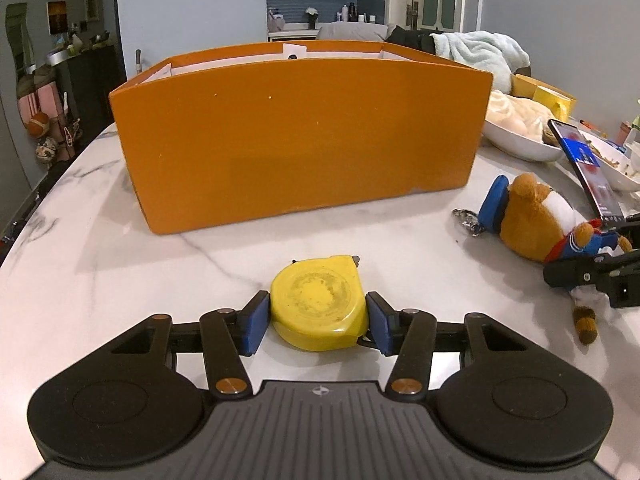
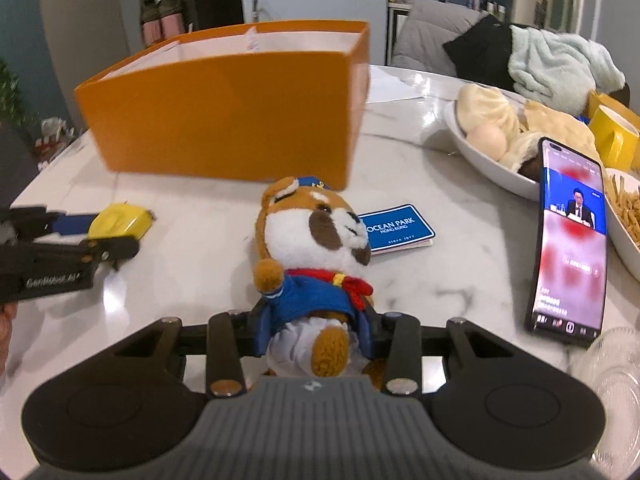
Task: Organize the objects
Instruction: 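Grasp the yellow tape measure with the left gripper while the right gripper grasps the plush dog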
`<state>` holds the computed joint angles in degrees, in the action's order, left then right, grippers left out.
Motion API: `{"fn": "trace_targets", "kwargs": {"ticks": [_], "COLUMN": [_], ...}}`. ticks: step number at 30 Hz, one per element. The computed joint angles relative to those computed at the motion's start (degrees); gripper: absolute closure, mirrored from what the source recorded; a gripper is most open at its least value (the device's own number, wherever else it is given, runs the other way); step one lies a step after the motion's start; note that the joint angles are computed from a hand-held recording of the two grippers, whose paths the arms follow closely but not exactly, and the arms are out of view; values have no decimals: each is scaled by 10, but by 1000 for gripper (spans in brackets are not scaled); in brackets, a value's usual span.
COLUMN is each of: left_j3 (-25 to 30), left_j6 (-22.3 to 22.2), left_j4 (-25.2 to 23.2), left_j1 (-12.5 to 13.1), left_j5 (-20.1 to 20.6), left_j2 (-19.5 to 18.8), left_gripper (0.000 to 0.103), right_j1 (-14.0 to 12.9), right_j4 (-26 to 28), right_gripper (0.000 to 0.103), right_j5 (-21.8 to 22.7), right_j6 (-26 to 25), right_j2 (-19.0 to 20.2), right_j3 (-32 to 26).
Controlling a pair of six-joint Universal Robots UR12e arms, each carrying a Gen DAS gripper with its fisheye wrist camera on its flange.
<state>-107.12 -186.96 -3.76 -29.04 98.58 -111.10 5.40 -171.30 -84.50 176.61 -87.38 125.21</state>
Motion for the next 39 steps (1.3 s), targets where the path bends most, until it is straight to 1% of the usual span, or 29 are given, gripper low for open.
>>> {"fn": "trace_targets", "kwargs": {"ticks": [6,8,9,10,11,12,15,19,23,27,28,29,30,31,33,39], "left_j3": [-13,-15,-16,-16,-16,-17,-15,-9,-4,-2,-1,-1,0,0,-1,-6], "left_j6": [-6,-4,0,0,-4,-8,-13,-12,-7,-9,-10,-11,-12,-11,-12,-13], "left_j4": [-5,-8,-10,-13,-16,-16,-13,-15,-13,-9,-9,-8,-9,-7,-6,-8], "left_j1": [-3,-3,-2,-1,-1,-1,2,4,2,4,4,4,4,4,4,5], "left_j5": [6,3,0,1,4,7,9,-4,7,7,9,10,11,12,14,16], "left_j2": [11,14,15,16,16,16,13,10,4,1,0,0,0,0,2,6], "left_gripper": [42,42,36,25,21,15,12,12,12,14,18,19,25,33,44,44], "right_j1": [9,10,11,9,10,12,22,26,28,29,29,30,30,30,30,28], "right_j4": [16,18,14,4,-7,-18,-34,-40,-43,-38,-35,-33,-32,-31,-30,-23], "right_gripper": [59,56,55,42,28,25,25,25,25,27,29,31,33,35,39,40], "right_j5": [3,5,7,13,14,10,-10,-14,-19,-22,-23,-26,-27,-29,-33,-27], "right_j6": [-1,2,7,14,18,17,8,9,10,8,8,9,9,8,7,4], "right_j2": [-15,-16,-16,-15,-14,-11,-3,9,22,33,35,37,38,39,39,31], "right_j3": [8,8,8,10,11,11,5,-6,-14,-22,-24,-26,-26,-27,-27,-22]}}
